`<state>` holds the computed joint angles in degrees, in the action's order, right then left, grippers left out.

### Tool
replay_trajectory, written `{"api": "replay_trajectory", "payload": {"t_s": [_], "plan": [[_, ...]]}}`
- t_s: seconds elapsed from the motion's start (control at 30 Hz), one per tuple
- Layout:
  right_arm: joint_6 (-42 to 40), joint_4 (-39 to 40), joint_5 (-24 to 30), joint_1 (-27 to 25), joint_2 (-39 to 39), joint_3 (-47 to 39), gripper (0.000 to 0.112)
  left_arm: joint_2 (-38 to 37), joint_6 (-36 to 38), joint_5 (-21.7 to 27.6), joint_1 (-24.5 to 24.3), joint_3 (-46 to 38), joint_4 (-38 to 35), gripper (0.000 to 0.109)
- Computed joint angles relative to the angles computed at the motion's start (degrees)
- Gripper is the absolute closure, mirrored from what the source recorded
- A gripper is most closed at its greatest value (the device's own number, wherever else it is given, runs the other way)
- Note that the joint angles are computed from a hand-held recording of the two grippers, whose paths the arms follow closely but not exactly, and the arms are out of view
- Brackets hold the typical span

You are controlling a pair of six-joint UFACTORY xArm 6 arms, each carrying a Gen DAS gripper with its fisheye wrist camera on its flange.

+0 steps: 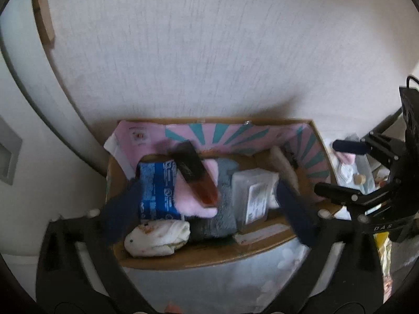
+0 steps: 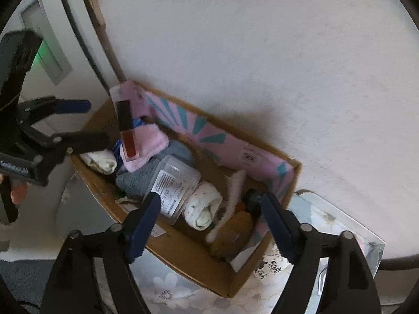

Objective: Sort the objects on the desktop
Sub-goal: 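Carry the lipstick and brown plush into the cardboard box and release both, then move both grippers back over the tray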

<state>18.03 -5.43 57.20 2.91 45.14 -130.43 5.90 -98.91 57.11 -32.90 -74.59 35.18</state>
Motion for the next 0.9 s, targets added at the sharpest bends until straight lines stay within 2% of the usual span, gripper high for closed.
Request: {"api": "replay_trajectory", "payload": {"t_s": [0.17,0.3,0.43,0.7,0.9], "plan": [[5.4,-4.9,-5.8,-0.5,-8.7,12.4,0.035,1.2,1.7,3.4,-0.7,-2.8,-0.3,0.006],[7.3,-4.7,-6.6,-1.1,-12.9,17.2,0.035,2.7,0.0,4.3,-1.5,-5.0,2.4,0.006],[11.3,-9.7,-9.3,-1.1,-17.4,22.5,0.035,4.2,-0.5,7.1,-2.5,-8.9,4.6,0.006],[17.4,-13.0,-14.3,-3.0,-27.2,34.5,0.035,8.9,3.2,7.0,-2.8,-16.9,5.8,0.006],[22.9,-16.8,-17.1,-5.2,-37.1,46.2,0.035,16.0,7.5,7.6,-3.4,-27.4,6.0,0.006]]}}
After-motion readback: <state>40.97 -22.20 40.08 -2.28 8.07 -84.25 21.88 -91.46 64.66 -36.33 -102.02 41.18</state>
